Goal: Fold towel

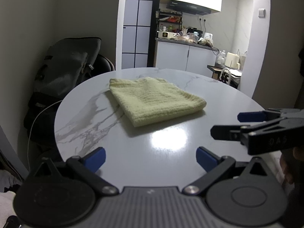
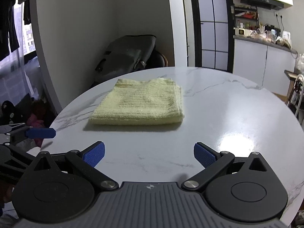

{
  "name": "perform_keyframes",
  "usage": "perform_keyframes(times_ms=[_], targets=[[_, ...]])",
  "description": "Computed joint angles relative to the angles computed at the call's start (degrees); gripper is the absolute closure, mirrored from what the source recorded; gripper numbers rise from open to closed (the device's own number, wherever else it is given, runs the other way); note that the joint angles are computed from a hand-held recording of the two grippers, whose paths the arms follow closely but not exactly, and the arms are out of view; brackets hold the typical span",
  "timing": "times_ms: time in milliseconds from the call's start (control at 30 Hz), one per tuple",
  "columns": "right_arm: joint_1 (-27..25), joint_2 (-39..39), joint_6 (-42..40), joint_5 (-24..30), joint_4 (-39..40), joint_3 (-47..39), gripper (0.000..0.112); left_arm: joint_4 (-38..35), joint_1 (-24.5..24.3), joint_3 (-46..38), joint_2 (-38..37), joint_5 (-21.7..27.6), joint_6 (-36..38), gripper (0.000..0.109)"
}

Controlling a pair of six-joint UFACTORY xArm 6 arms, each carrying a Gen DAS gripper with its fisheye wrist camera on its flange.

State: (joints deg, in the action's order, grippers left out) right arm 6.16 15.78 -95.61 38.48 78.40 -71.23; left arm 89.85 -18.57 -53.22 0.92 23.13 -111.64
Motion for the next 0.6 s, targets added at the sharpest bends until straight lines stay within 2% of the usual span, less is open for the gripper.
perform_keyframes(times_ms=[167, 600], targets=[[1.44, -0.03, -0.50, -2.64, -1.79, 0.44, 0.010, 0.08, 0.09, 0.15, -0.04, -0.10, -0.38, 0.006], [1.62, 0.01, 0.10, -3.29, -2.67, 0.62, 0.010, -0.90, -0.07, 0.77, -0.20, -0.34, 0.73, 0.006]])
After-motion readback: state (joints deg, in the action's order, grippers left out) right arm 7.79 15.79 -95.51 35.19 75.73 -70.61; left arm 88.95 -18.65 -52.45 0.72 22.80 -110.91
